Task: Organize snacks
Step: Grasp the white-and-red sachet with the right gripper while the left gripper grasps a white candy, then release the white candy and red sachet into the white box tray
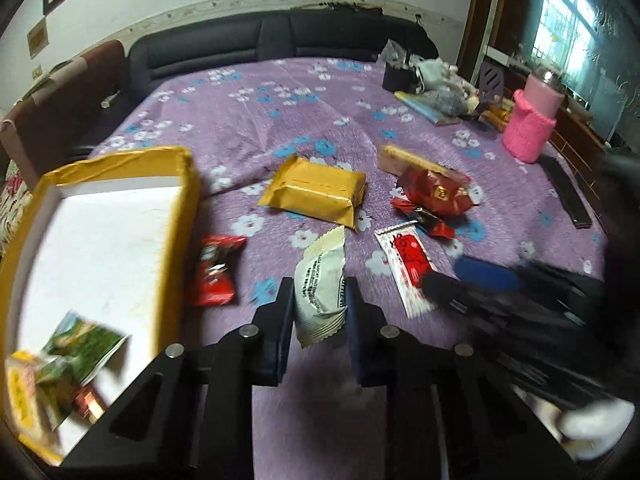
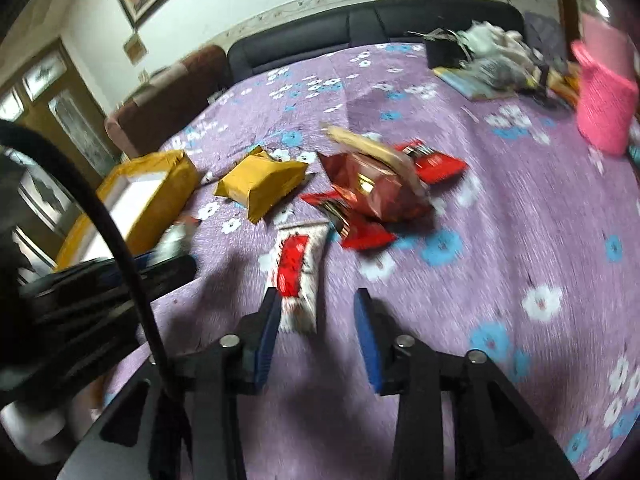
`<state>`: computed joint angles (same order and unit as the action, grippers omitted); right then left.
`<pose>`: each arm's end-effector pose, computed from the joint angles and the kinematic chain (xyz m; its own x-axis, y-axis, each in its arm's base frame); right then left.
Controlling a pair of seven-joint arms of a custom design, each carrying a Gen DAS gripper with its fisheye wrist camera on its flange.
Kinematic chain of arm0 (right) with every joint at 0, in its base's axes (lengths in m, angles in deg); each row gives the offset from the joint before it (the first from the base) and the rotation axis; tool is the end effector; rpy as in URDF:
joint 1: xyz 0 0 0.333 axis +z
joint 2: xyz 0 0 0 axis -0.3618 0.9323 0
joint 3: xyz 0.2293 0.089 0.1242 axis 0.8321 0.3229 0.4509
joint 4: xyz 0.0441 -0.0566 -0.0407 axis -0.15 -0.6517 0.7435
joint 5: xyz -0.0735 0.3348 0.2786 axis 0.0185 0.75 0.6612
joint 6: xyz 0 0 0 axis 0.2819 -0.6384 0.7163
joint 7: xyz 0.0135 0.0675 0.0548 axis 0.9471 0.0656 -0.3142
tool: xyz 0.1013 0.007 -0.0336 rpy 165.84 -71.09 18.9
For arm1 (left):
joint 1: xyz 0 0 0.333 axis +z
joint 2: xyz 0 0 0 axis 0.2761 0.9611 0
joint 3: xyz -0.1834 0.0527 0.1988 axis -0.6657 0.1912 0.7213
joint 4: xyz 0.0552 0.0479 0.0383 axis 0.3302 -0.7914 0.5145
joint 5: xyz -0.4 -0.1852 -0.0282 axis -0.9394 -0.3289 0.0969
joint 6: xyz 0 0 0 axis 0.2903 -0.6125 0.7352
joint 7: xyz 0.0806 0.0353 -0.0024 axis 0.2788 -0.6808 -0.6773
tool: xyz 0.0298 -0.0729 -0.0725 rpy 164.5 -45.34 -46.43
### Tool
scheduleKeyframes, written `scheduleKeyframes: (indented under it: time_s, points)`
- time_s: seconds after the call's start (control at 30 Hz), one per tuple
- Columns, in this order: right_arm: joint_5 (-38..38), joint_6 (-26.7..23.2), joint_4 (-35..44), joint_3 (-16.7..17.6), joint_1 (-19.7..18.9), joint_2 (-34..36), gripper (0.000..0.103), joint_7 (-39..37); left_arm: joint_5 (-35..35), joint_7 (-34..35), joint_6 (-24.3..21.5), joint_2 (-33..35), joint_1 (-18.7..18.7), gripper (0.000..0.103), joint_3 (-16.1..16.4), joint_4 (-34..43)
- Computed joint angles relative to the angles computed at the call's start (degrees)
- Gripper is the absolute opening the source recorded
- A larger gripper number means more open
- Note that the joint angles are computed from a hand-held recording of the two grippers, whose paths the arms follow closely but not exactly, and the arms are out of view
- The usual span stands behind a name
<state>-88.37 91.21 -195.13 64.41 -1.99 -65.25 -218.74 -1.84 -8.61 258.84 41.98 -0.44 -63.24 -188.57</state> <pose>0.4443 0.3032 0.2884 -0.0300 -0.9625 -0.2696 -0.7843 0.1899 -0.5906 0.4732 -0.3156 0.3258 -0.4328 -0.9003 0.0472 -0.7141 0.3104 -0.6275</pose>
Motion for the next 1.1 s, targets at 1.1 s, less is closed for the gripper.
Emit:
scheduleKeyframes:
  time_s: [1.1]
  points:
    - [11.1, -5.6, 16.1, 4.1, 11.4, 6.2, 0.016, -13.7, 1.8, -14.4, 4.6, -29.5, 22.1, 0.026, -9.4, -27.6]
